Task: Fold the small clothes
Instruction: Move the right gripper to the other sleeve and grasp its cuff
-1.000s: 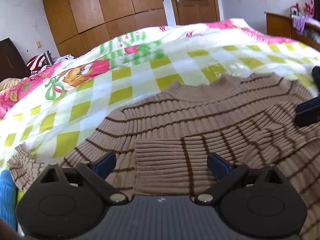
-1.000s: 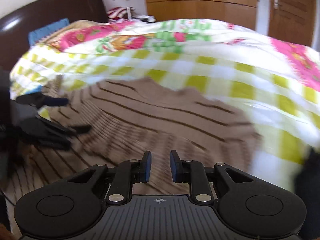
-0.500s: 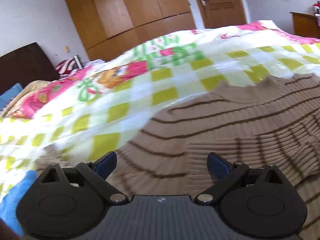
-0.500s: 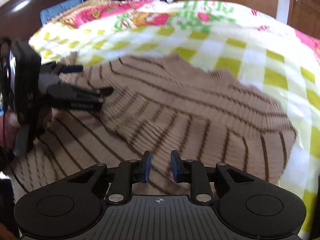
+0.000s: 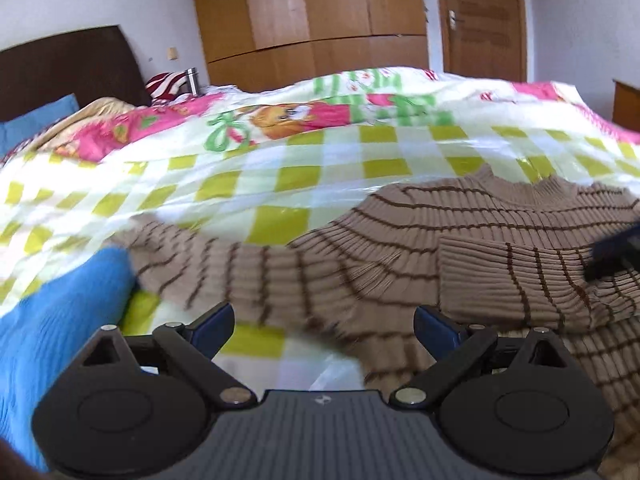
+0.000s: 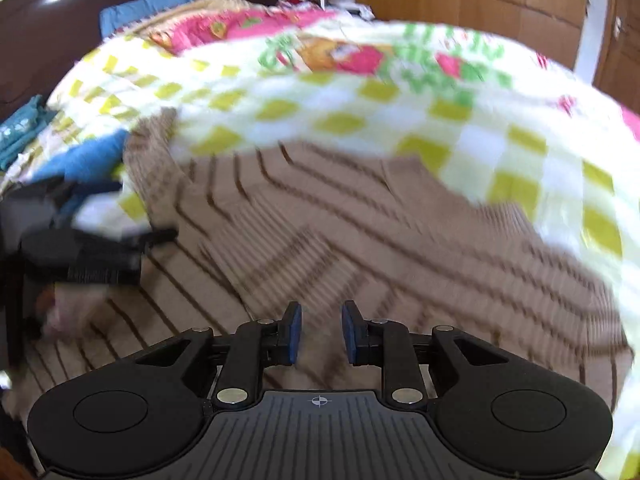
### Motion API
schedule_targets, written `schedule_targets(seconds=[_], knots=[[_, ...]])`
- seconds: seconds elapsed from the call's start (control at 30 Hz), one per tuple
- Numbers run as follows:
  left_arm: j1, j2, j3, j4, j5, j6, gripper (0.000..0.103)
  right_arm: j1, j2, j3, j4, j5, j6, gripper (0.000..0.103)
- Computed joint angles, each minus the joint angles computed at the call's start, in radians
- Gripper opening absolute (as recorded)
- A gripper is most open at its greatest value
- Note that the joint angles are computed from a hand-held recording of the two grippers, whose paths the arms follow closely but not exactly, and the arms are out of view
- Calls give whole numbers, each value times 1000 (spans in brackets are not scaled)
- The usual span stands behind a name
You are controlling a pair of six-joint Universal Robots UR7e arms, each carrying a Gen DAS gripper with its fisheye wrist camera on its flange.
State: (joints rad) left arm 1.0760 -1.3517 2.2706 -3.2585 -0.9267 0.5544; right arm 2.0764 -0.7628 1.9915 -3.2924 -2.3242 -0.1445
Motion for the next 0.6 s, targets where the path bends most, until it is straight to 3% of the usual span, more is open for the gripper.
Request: schedule_targets(seconds=[0.13,0.3,0.47,0.6], knots=[[10,-44,30,-4,22,-17,103,13,92,-169,79,82,-23,23],[62,-81,31,60,-34,-153,103,31,278,-476,239,165,-110,24],[117,-72,-8,59,-95,-204,103,48,501,-826,399,172,-163,25],[141,-54,-25,14,-109,-206,103,46,642,-1070,535,173,-124,26]])
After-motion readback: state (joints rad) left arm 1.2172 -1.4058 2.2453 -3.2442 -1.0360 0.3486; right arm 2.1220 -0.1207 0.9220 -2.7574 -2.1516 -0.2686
